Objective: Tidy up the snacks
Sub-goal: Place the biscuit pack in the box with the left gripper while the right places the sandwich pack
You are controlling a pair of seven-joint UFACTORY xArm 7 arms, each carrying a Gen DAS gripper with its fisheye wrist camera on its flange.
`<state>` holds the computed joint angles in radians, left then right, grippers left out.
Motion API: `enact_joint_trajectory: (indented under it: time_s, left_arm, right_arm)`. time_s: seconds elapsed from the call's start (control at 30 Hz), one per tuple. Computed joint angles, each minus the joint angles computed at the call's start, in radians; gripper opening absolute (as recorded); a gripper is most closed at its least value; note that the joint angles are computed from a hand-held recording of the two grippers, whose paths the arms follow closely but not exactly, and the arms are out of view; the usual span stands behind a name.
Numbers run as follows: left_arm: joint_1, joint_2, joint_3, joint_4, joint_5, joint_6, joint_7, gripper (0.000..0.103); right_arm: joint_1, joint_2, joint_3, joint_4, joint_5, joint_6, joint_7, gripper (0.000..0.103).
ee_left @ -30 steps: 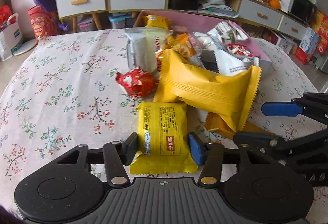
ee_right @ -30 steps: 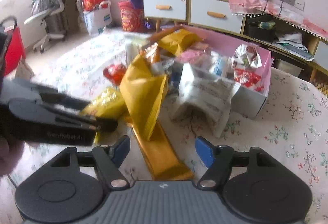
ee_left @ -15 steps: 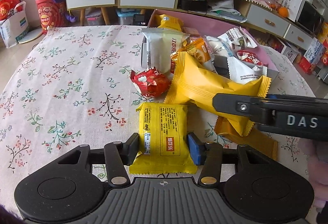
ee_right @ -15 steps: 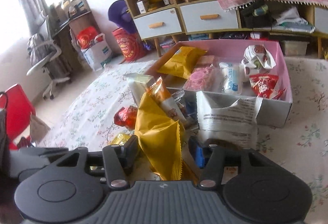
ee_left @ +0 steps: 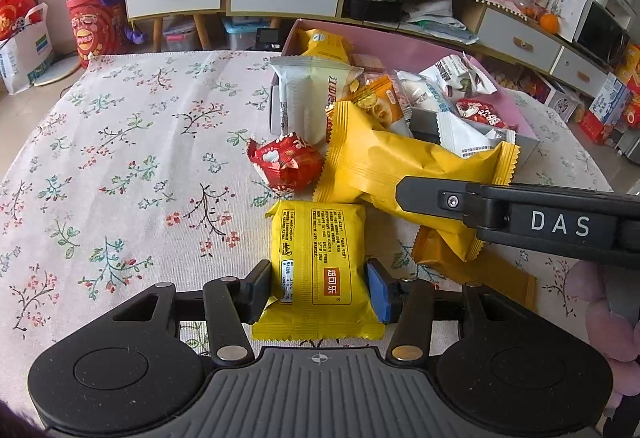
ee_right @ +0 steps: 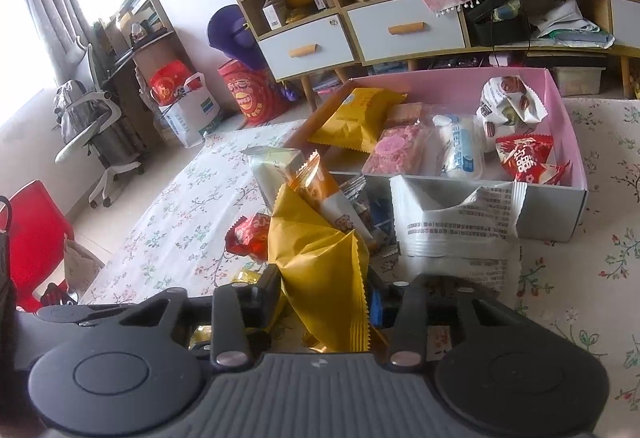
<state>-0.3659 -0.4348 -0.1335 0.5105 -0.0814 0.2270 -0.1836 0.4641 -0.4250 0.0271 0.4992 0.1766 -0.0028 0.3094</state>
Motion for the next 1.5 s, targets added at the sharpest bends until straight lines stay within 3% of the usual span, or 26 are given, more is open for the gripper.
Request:
enact_joint_trajectory:
  time_s: [0.63,1.1,1.3,1.5]
  left_arm:
    - [-0.049,-0.045,0.043,0.013,-0.068,-0.006,0.053,0.047]
    - [-0.029,-0.078,0.029,0.040,-0.060,-0.066,0.017,0.047]
    - [0.007,-0.004,-0.001,0.125,-0.014,-0.091,-0.002,0.047]
    - [0.059,0.164,-0.053,0.308,0.052,-0.054,-0.049,0.047]
  right_arm:
    - [0.001,-0.070,-0.011,-0.011,0.005,-0.006,0.009,0.016]
    - [-0.113,-0.108,0.013,-0.017,-0.013,-0.056,0.109,0.016]
    - [-0.191,-0.100,0.030,-0.023,-0.019,-0.104,0.179,0.015]
    - [-0.250,-0.093,0.027,-0.047,-0.019,-0.140,0.250,0.016]
